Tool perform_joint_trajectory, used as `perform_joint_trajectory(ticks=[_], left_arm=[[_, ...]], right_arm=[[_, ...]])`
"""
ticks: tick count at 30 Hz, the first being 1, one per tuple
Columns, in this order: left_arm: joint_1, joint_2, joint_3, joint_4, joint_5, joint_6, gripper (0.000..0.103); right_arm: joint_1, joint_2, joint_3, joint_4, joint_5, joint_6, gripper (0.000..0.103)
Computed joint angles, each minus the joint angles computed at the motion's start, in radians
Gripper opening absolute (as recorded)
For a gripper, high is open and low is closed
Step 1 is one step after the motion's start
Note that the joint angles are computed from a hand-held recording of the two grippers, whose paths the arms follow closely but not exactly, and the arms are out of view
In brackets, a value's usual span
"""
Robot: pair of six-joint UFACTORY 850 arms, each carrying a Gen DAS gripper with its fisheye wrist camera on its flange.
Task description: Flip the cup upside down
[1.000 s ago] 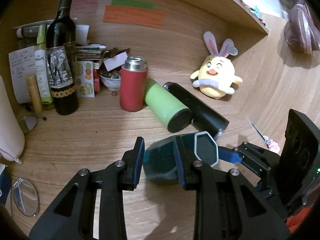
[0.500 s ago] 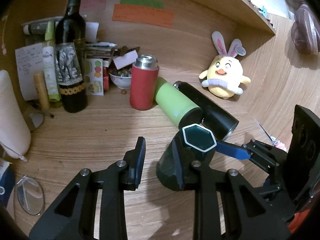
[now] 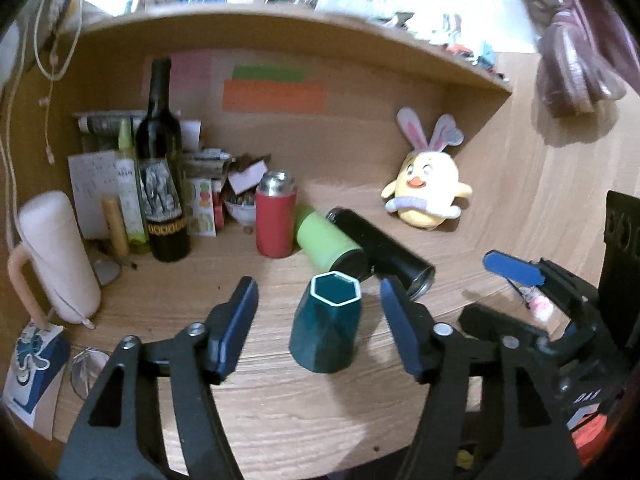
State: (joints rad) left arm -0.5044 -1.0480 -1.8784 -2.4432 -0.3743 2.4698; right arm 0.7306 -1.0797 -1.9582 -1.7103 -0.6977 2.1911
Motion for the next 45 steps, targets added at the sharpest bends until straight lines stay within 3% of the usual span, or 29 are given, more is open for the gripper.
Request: perform_joint_trajectory(ticks=[2,5,7,20,45], left_arm=[[-0.009,0.036,0.060,-0.127,-0.027,0.132,0.079],[-0.024,0.083,0.141,-0.301,-0.071,0.306,0.097],[-0.034,0.114,0.197,-0.388,-0.109,0.381,0.101],[-0.066,0.204,0.370,-0.537,-0.201,0.501,0.103],[-0.075,0.215,0.396,-0.566,-0.220,0.535,0.103]], right_arm=[[0.016,0.029,0.046,-0.021,-0.061,0.036,0.103],[0.031,0.068,0.105,-0.038,-0.110,0.066,0.103],[0.040,0.088,0.134,-0.039,-0.134,0.083,0.103],[0.078,0.167,0.262,-0.094,-0.201,0.187,0.103],[0.092,0.169,0.260,-0.095,-0.220,0.182,0.103]])
